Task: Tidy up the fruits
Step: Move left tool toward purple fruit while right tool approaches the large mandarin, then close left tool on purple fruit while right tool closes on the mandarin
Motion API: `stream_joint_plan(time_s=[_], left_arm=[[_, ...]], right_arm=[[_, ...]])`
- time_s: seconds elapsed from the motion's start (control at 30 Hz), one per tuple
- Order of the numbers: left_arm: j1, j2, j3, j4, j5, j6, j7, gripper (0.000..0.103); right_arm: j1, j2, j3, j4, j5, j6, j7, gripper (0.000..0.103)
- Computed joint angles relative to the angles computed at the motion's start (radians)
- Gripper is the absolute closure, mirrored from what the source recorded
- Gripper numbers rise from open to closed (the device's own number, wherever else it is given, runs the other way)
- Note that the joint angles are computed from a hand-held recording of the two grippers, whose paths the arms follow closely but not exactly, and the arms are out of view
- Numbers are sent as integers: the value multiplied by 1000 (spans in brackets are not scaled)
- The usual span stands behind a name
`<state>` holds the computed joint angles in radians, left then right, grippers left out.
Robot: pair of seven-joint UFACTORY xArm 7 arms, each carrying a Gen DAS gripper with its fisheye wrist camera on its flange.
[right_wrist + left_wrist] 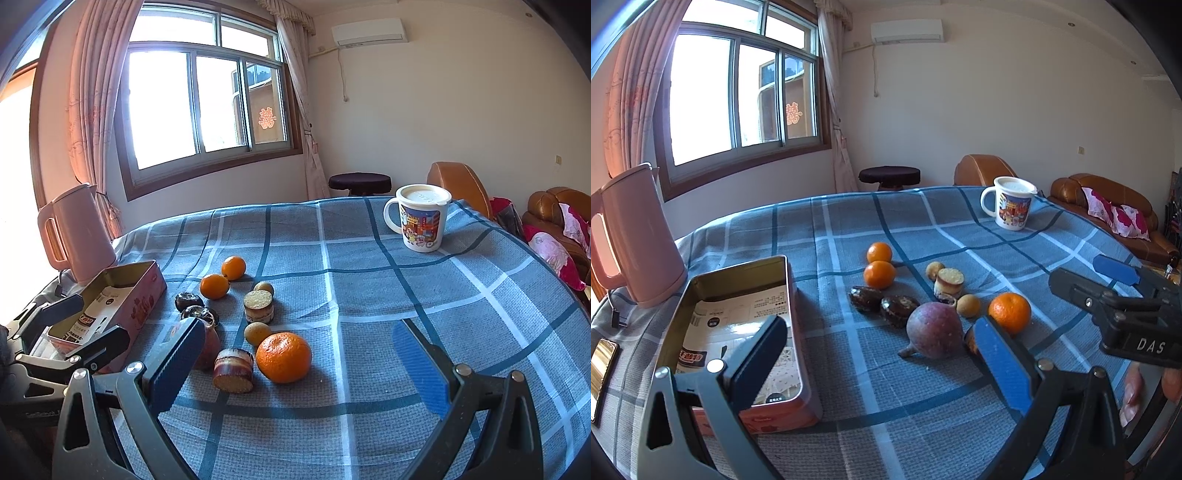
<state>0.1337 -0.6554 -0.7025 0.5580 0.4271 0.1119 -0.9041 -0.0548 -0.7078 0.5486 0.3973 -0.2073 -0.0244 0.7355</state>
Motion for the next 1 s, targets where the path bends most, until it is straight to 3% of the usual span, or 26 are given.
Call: stream_joint_plan(time_s=[0.43,0.7,0.9,0.97,1.0], left_arm=[[15,100,-17,62,38,19,-6,0],[-77,251,56,126,71,23,14,0],[-149,355,117,177,123,40,9,12],[-193,394,158,199,122,60,26,21],[-215,410,178,208,121,73,33,24]], right_arm=[[5,28,-23,-21,9,-18,0,1],[0,37,-36,-38,29,-37,-3,1],[8,59,-51,-41,34,-44,-19,2],[3,67,-46,-35,34,-41,-25,3],[13,76,-57,-34,34,-44,-32,8]])
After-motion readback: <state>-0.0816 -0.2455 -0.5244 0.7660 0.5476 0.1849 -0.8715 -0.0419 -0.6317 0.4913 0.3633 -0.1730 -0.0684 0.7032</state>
